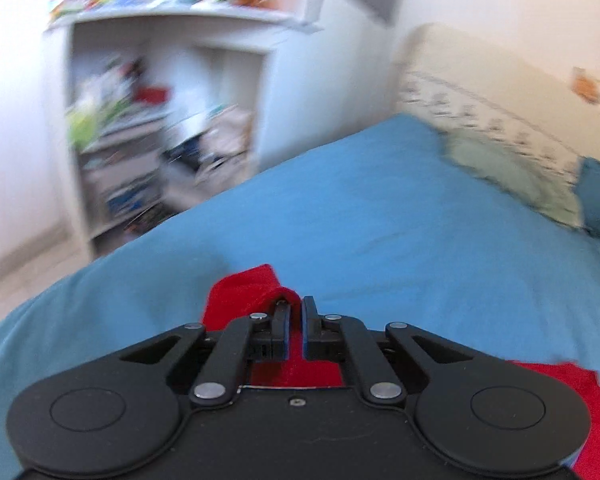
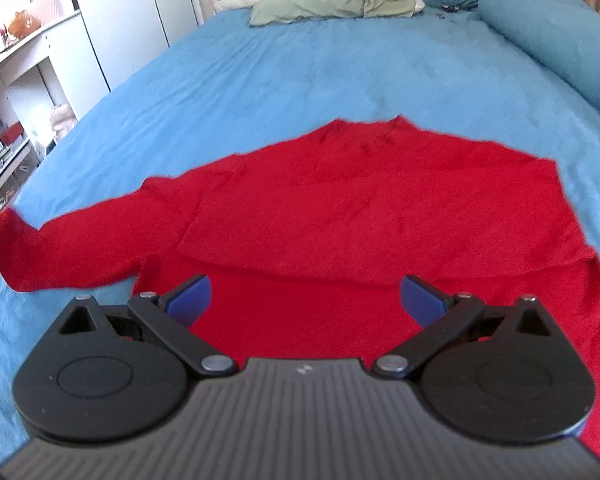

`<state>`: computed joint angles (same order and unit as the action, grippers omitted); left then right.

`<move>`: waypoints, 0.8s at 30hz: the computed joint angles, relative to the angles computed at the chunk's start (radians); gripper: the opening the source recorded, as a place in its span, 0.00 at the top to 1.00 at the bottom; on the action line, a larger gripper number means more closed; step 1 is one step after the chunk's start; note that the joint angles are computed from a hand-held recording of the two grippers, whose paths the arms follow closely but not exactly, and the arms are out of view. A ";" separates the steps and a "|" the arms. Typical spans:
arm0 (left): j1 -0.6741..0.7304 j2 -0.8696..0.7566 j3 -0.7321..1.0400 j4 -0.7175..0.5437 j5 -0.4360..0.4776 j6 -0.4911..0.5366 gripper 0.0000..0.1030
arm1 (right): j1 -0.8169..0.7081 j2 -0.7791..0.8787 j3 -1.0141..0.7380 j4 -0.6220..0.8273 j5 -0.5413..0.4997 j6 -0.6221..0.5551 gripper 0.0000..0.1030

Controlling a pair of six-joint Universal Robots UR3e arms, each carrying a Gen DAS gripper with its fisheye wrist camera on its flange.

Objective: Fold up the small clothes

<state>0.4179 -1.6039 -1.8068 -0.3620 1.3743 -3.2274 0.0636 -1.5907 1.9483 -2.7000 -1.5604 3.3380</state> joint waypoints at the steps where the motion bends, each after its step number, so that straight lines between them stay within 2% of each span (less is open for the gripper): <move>1: -0.060 -0.003 0.036 -0.015 0.028 -0.009 0.95 | -0.041 -0.030 0.010 0.015 0.031 -0.021 0.00; 5: -0.332 -0.074 0.223 -0.088 0.150 -0.073 0.95 | -0.242 -0.161 0.033 0.110 0.165 -0.152 0.00; 9: -0.578 -0.214 0.397 -0.153 0.257 -0.157 0.95 | -0.473 -0.266 0.049 0.229 0.325 -0.310 0.00; 13: -0.753 -0.399 0.533 -0.215 0.305 -0.225 0.95 | -0.655 -0.305 0.078 0.316 0.444 -0.457 0.00; 16: -0.829 -0.527 0.580 -0.226 0.325 -0.241 0.95 | -0.745 -0.301 0.124 0.322 0.503 -0.545 0.00; 21: -0.868 -0.639 0.603 -0.217 0.337 -0.248 0.95 | -0.770 -0.236 0.196 0.219 0.532 -0.585 0.00; 24: -0.858 -0.624 0.553 -0.182 0.318 -0.214 0.86 | -0.760 -0.217 0.203 0.187 0.541 -0.578 0.00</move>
<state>-0.4405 -2.2281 -1.2534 -0.5440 1.6921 -3.4412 -0.6963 -1.8076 2.1514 -2.5131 -1.0196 2.7597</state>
